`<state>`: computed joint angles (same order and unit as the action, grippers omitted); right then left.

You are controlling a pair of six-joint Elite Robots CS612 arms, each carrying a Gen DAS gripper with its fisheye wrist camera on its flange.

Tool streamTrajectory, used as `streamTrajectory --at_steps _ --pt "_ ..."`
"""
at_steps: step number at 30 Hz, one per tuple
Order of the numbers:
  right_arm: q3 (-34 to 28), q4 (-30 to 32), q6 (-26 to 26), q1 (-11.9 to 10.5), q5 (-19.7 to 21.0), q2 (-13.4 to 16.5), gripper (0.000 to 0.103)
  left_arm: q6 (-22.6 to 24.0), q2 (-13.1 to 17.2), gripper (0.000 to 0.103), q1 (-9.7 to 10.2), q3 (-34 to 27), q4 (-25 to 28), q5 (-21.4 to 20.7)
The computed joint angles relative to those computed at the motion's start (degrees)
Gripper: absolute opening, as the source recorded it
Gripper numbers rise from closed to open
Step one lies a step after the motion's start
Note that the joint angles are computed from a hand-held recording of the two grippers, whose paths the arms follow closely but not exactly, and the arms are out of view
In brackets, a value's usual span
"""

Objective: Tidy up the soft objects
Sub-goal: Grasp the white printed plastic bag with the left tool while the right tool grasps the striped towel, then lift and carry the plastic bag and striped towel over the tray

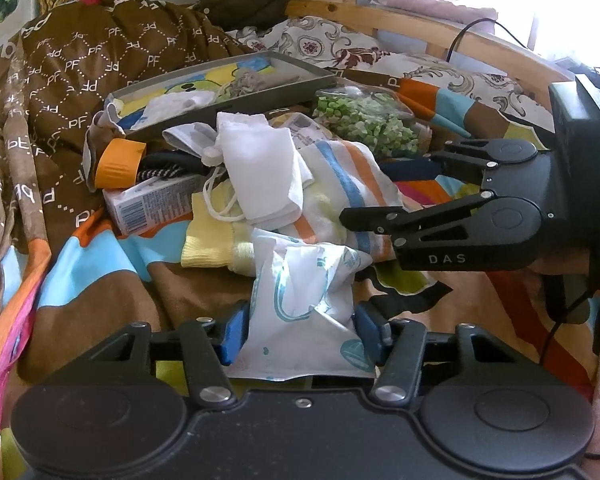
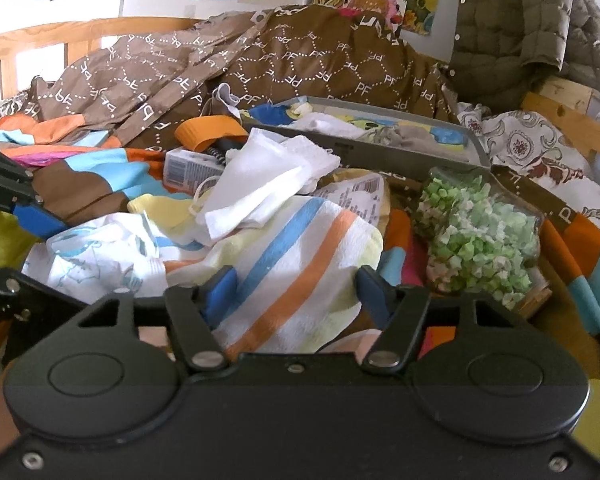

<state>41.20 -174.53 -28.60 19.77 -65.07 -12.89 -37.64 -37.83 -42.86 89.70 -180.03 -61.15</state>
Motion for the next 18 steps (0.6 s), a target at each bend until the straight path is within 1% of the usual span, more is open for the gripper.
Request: streamTrajectory --at_steps 2,4,5,7,8,10,13,16,18 --pt "0.03 0.46 -0.51 -0.05 0.3 -0.07 0.046 -0.77 -0.08 0.058 0.0 0.09 -0.05 -0.01" --pt "0.28 1.25 -1.1 -0.09 0.99 -0.28 0.036 -1.68 -0.18 0.058 0.06 0.17 -0.08 -0.18" --pt "0.51 1.59 -1.78 -0.03 0.98 -0.44 0.035 -2.28 -0.24 0.058 0.08 0.28 -0.17 -0.22" --pt "0.89 1.82 -3.4 -0.07 1.18 -0.66 0.028 -3.2 -0.32 0.058 0.09 0.35 -0.06 -0.13" --pt "1.06 1.79 -4.05 -0.08 1.27 -0.75 0.026 -3.57 -0.36 0.057 0.09 0.39 -0.02 -0.09" --pt "1.01 2.09 -4.81 -0.09 1.4 -0.79 0.02 -4.12 -0.43 0.057 0.05 0.49 -0.08 0.04" --pt "1.43 2.2 -5.04 -0.21 1.5 -1.13 0.013 -4.5 -0.47 0.056 -0.02 0.53 -0.29 0.33" --pt "2.33 1.62 -5.44 -0.35 1.23 -1.71 0.009 -4.8 -0.51 0.056 -0.18 0.53 -0.35 0.91" --pt "3.28 0.95 -5.51 -0.47 1.17 -2.26 0.008 -5.31 -0.56 0.056 -0.22 0.61 -0.59 1.26"
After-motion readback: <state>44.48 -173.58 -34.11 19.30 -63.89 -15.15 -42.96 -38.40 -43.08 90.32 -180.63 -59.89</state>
